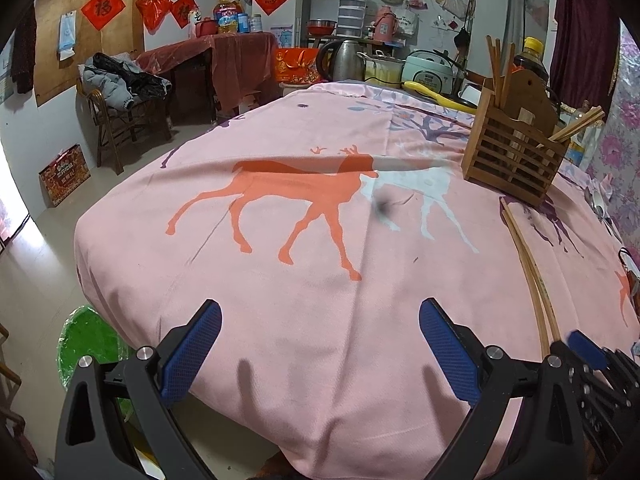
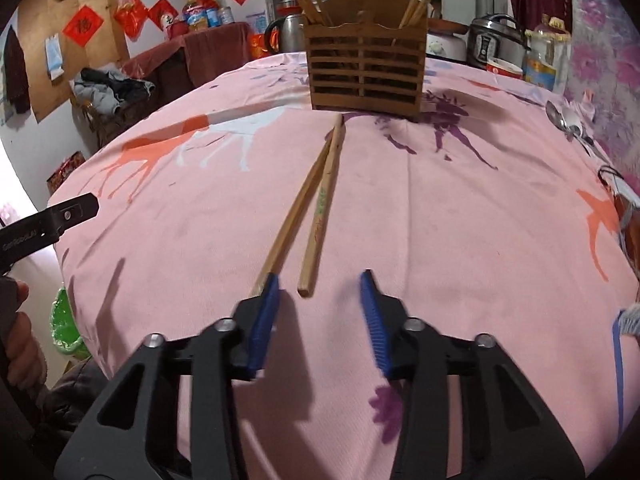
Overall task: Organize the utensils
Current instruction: 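Move both grippers down toward the two loose wooden chopsticks, then close the left gripper on one chopstick while the right gripper closes on the other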
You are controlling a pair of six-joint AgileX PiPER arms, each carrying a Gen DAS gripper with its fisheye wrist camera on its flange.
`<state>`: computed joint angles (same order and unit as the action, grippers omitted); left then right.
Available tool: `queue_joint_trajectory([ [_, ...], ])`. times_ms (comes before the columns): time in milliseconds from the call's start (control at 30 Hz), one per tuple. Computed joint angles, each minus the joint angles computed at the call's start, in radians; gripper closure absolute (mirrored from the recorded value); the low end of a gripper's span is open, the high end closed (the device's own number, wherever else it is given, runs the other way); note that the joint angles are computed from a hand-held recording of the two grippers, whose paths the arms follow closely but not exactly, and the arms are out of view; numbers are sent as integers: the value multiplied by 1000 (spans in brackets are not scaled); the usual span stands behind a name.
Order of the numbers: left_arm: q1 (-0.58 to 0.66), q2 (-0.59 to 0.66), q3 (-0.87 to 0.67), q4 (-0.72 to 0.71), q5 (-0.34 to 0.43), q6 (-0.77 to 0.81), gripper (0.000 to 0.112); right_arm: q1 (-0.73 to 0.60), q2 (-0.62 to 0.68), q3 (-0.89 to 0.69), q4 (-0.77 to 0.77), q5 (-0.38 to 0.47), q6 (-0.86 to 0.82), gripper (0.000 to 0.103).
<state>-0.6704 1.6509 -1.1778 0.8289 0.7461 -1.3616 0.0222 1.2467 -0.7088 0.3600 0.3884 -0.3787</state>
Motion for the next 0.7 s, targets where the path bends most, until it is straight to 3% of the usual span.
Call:
queue_joint_trajectory([
  [33, 0, -1, 1, 0, -2, 0, 15, -5, 11, -8, 23, 1, -18, 96],
  [67, -2, -1, 2, 0, -3, 1, 15, -32, 18, -12, 87, 7, -70, 97],
  [133, -8, -6, 6, 7, -6, -1, 15, -104, 17, -1, 221, 20, -198, 97],
  [233, -22, -11, 13, 7, -29, 4, 15, -197, -19, 35, 251, 21, -245, 97],
  [333, -46, 1, 1, -19, -60, 42, 15, -309, -36, 52, 364, 81, -404, 97],
  [500, -128, 80, -101, -62, -79, 179, 15, -511, -14, 36, 624, 248, -649, 91],
  [633, -146, 140, -179, -170, -131, 332, 15, -596, -24, 34, 707, 282, -735, 89],
  [700, -144, 180, -230, -262, -151, 439, 15, -630, -20, 36, 751, 297, -765, 83],
])
